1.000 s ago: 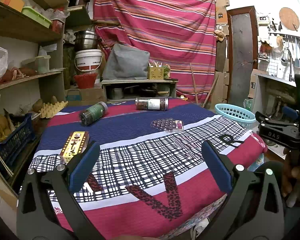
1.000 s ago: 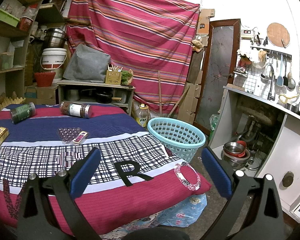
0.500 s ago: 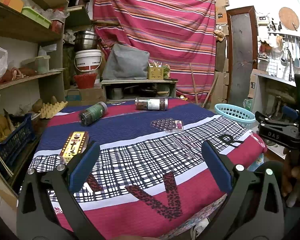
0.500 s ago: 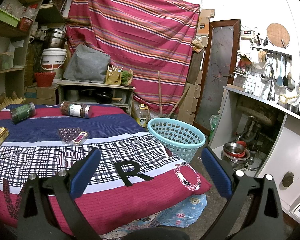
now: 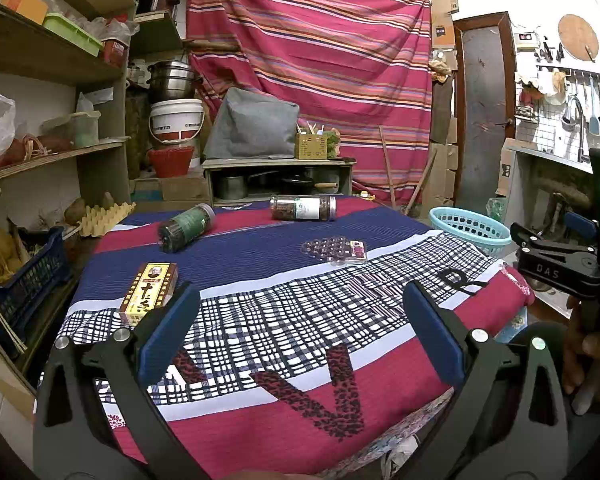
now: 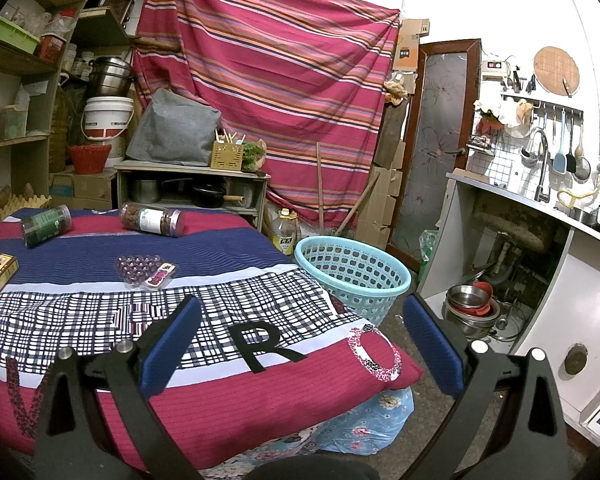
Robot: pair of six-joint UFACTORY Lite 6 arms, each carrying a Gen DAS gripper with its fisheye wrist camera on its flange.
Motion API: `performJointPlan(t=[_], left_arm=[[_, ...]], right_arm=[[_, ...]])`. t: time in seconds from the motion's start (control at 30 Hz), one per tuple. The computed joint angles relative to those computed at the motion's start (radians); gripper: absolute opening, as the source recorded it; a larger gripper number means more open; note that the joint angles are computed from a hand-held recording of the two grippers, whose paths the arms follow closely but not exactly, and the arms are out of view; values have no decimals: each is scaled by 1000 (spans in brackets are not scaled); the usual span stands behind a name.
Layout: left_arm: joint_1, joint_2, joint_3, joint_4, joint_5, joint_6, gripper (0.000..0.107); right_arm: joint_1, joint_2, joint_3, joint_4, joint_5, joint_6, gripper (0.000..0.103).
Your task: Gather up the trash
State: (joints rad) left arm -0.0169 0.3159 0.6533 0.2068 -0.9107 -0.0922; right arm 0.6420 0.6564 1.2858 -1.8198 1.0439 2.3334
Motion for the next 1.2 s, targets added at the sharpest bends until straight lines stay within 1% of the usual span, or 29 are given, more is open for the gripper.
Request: performJointPlan(t=[1.2], left_arm=[[-12,-7,-8,-15,4,6,98]], right_arm=[[-2,1,0,-3,-2,0,98]])
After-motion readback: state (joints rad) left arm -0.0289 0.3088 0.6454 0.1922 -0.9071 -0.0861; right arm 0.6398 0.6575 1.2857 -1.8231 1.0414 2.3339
